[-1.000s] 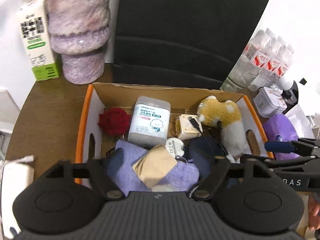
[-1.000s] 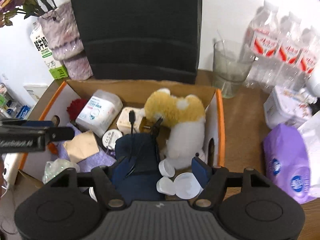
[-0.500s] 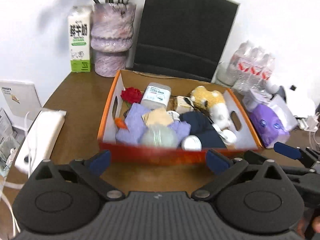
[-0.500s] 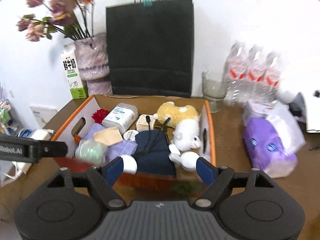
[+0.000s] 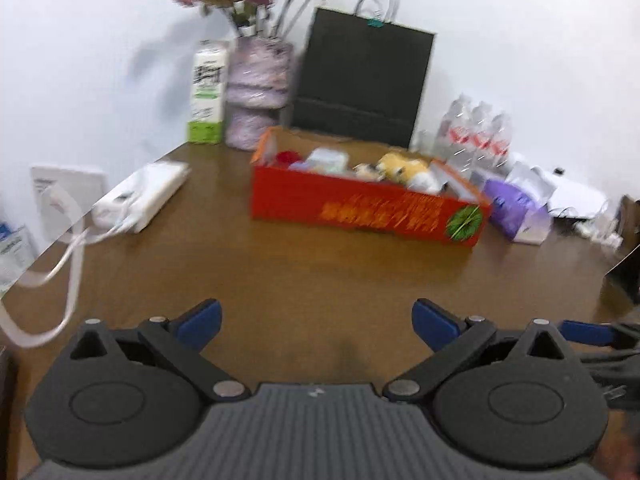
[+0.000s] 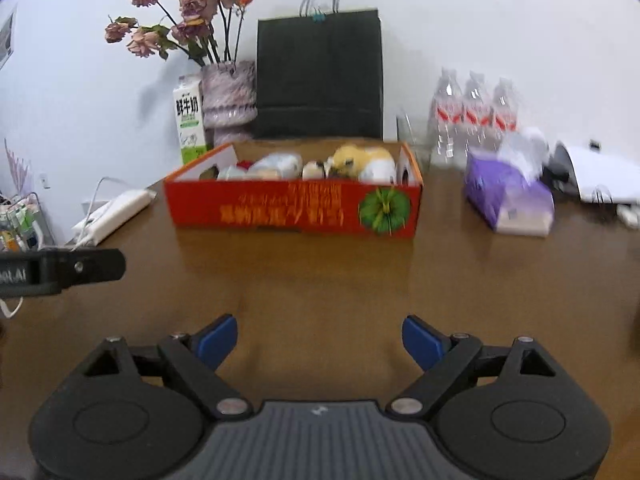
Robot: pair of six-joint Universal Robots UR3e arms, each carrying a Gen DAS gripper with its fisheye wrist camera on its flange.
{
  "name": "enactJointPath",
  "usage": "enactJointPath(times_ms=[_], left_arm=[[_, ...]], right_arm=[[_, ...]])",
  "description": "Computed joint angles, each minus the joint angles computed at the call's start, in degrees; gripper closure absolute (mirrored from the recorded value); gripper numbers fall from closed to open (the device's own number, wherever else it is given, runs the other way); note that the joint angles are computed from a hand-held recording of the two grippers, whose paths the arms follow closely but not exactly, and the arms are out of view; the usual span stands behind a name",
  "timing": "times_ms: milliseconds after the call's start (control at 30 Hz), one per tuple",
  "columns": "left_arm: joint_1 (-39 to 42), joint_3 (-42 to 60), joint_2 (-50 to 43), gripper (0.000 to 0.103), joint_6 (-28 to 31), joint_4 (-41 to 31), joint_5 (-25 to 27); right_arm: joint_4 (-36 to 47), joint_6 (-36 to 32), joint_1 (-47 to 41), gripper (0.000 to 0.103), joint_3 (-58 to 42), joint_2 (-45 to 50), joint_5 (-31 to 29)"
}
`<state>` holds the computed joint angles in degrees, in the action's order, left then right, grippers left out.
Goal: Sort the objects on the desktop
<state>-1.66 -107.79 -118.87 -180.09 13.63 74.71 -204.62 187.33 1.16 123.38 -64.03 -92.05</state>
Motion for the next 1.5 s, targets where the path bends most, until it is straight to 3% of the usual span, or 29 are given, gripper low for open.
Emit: enactJointPath(times_ms=[200, 300, 367, 567, 667, 800, 967, 1500], left_arm=[[3.7, -17.3, 4.7, 0.0, 0.1, 12.4, -1.3], [2.2, -17.8, 4.9, 0.0, 1.0, 10.2, 2.4], [2.9, -17.6, 4.8, 0.0, 1.5, 9.4, 0.7], [-1.7, -7.7, 1.8, 0.0, 6.4, -0.1, 6.7], [-2.9, -2.4, -0.3, 0.0, 8.4, -5.7, 7.1], [-3.6, 1.4, -3.5, 0.0, 8.8, -6.0, 6.2], [-4.4, 5.8, -5.9, 0.0, 6.9, -7.6, 8.0], [-3.5, 7.1, -6.8, 0.0, 9.0, -8.3, 5.2]], right_arm=[[-12.6, 1.1, 4.3, 0.013, 10.6, -0.5, -4.2], [-15.2, 0.3, 7.1, 0.012, 11.4, 0.9, -8.2], [-12.8, 0.5, 7.7, 0.011, 10.7, 1.1, -8.4], [-2.8, 4.3, 6.6, 0.011, 5.3, 2.4, -7.4], [1.6, 4.8, 7.1, 0.008, 0.9, 3.5, -9.3], [4.9, 5.2, 8.0, 0.0, -4.6, 6.6, -11.7], [7.4, 7.1, 8.3, 0.0, -10.0, 9.5, -13.0], [10.1, 7.2, 7.5, 0.0, -13.3, 10.4, -13.3]])
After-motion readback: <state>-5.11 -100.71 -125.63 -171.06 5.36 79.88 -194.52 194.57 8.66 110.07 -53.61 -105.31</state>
